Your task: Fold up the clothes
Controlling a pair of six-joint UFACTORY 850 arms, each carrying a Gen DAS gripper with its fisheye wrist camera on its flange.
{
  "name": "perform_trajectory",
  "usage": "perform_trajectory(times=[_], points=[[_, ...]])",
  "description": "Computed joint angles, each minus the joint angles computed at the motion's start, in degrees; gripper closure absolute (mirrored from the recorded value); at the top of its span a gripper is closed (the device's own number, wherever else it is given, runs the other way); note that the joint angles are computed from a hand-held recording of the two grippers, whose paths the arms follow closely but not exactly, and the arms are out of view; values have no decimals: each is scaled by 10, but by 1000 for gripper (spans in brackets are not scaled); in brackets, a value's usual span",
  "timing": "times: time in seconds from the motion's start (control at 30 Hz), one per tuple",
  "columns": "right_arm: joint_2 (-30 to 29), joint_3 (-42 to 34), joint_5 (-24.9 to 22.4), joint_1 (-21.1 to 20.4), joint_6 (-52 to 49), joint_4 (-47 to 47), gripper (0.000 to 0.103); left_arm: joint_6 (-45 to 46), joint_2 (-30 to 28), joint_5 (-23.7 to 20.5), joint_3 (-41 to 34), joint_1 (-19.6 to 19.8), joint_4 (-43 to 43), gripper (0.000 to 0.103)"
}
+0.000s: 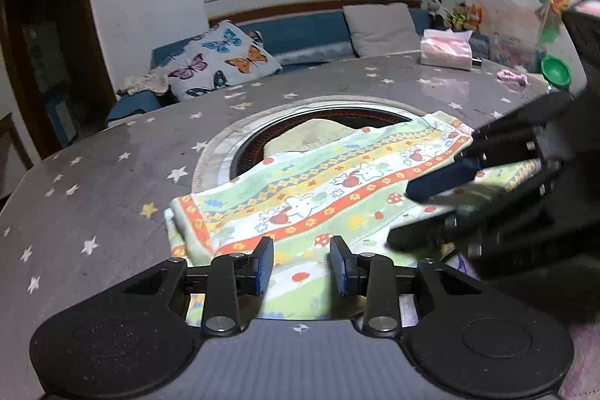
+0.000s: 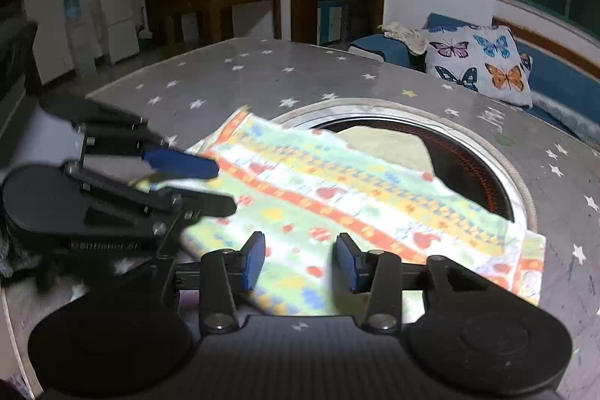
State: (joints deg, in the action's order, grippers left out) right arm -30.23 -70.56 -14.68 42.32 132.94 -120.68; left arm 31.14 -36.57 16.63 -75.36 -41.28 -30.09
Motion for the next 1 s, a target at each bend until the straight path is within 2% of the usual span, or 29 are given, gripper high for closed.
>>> perform_trajectory(times=[0.13, 0.27, 0.37, 0.5, 0.6, 0.67, 0.73, 0.8, 0.87, 0.93, 1.0], points=[[9, 16, -15, 9, 60, -54, 51, -35, 12, 21, 24, -2, 20, 62], [14, 31, -12, 7, 103, -74, 46, -106, 16, 26, 38, 3, 67, 62], [32, 55, -20, 6, 142, -100, 42, -110, 22, 25, 43, 3, 63, 61], [57, 93, -42, 1, 170, -85, 41, -127, 25, 29, 50, 5, 67, 56], [74, 123, -53, -6, 239, -128, 41, -133, 27, 30, 53, 5, 64, 55], [86, 138, -59, -9, 249, -122, 40, -128, 28, 28, 54, 5, 56, 54], [95, 147, -68, -10, 241, -102, 34, -118, 29, 28, 54, 5, 44, 48], [99, 151, -76, -13, 241, -94, 29, -118, 29, 29, 55, 6, 36, 46], [99, 150, -62, -23, 263, -93, 29, -126, 30, 28, 56, 6, 36, 45], [102, 157, -60, -28, 318, -130, 29, -116, 33, 30, 59, 6, 23, 42], [106, 157, -64, -28, 315, -129, 29, -104, 36, 33, 61, 5, 6, 36]])
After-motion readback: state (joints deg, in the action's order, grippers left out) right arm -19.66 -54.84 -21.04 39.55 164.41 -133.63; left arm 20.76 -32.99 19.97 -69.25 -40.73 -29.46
